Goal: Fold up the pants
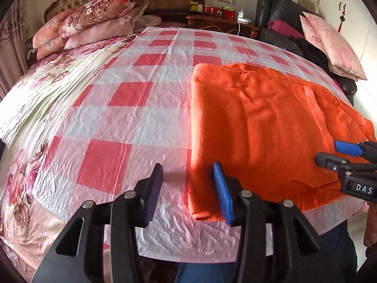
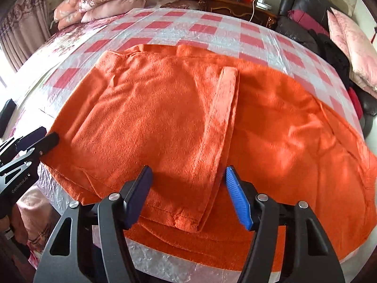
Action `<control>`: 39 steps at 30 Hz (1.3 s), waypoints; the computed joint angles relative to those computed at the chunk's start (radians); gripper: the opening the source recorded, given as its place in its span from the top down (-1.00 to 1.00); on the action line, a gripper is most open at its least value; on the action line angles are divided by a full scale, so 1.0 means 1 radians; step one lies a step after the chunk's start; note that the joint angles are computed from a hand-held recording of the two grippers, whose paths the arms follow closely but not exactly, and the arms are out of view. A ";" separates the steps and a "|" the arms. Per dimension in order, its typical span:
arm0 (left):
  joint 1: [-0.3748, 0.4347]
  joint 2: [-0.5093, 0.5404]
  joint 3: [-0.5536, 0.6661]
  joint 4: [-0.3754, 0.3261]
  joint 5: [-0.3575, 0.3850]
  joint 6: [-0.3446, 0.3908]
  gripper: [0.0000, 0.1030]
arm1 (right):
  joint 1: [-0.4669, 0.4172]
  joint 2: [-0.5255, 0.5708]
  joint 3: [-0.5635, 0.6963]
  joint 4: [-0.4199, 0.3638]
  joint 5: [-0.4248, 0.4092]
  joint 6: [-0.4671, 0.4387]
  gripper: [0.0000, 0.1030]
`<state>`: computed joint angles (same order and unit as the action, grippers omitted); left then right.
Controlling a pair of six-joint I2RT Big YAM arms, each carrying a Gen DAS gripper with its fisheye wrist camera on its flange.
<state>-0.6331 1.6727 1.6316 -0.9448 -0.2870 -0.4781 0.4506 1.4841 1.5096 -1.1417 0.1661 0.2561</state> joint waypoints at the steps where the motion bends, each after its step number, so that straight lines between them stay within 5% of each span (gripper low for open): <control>1: 0.001 -0.002 -0.002 0.002 0.000 -0.002 0.06 | 0.000 0.000 -0.001 0.002 0.001 -0.001 -0.21; 7: 0.008 -0.002 -0.002 -0.009 -0.011 -0.015 -0.18 | -0.003 -0.025 -0.033 0.019 -0.017 -0.003 -0.23; 14: 0.007 -0.003 -0.006 -0.003 -0.017 -0.018 -0.18 | -0.059 -0.069 -0.054 0.083 -0.125 -0.012 -0.29; 22: 0.007 0.001 0.006 -0.026 -0.030 -0.002 -0.24 | -0.101 0.129 0.187 0.062 -0.063 -0.112 -0.28; 26: 0.007 -0.009 0.002 -0.041 -0.044 0.013 -0.24 | -0.102 0.206 0.244 0.029 0.021 -0.147 -0.28; 28: 0.006 -0.005 0.024 -0.056 -0.078 0.028 -0.15 | -0.118 0.204 0.227 0.047 -0.012 -0.124 -0.28; 33: 0.038 0.088 0.193 -0.059 -0.073 0.129 0.33 | -0.122 0.187 0.188 0.096 -0.010 -0.117 -0.33; 36: 0.055 0.210 0.377 -0.084 0.004 0.241 0.35 | -0.129 0.183 0.179 0.103 -0.031 -0.104 -0.35; 39: 0.070 0.374 0.609 -0.207 0.052 0.332 0.35 | -0.127 0.184 0.182 0.102 -0.029 -0.109 -0.35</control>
<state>-0.5631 2.0467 2.2409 -1.1514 -0.2349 -0.1456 0.3235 1.6678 1.6911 -1.0397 0.1374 0.1470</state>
